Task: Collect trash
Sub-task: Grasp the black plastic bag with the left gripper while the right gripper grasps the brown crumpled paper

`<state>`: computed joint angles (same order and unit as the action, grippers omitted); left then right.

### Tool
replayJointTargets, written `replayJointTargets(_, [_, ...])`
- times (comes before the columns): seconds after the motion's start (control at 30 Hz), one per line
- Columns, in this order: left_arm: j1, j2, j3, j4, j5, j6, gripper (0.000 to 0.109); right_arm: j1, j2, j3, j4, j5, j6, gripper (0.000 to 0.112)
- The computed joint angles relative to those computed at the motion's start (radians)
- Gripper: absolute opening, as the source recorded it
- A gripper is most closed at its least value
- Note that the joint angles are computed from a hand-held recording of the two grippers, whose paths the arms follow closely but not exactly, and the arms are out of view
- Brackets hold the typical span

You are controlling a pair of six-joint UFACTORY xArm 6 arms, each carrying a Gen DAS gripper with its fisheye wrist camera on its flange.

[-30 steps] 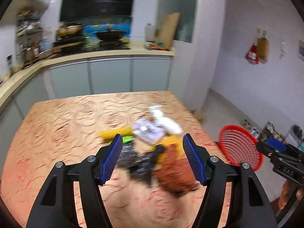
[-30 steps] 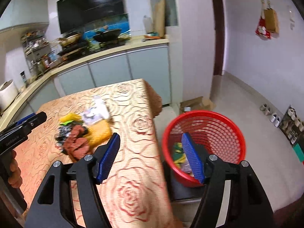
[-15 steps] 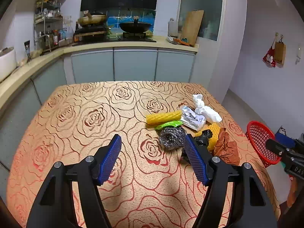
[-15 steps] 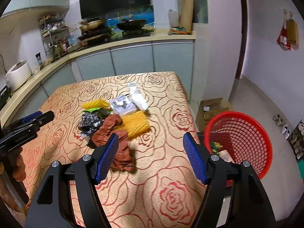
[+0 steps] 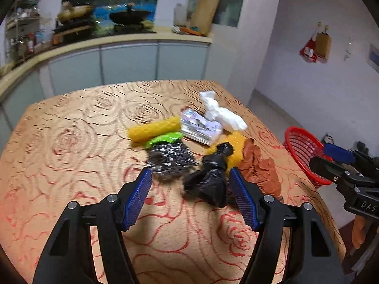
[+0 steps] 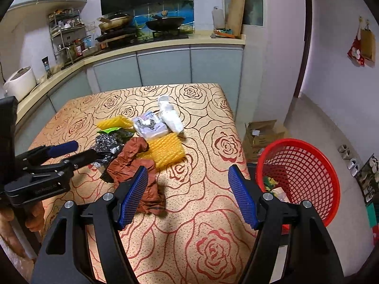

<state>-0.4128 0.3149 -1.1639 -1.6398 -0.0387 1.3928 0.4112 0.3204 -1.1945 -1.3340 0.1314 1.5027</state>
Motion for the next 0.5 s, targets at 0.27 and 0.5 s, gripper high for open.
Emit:
replayJointTargets(0.27, [0.002, 0.06, -0.012, 0.275, 0.061, -0.236, 0.027, -0.01, 0.013, -0.004, 0.021, -0.002, -0.022, 0.068])
replayJointTargets(0.5, [0.003, 0.067, -0.009, 0.288, 0.063, -0.245, 0.004, 0.0, 0.04, -0.023, 0.074, -0.026, -0.086, 0.068])
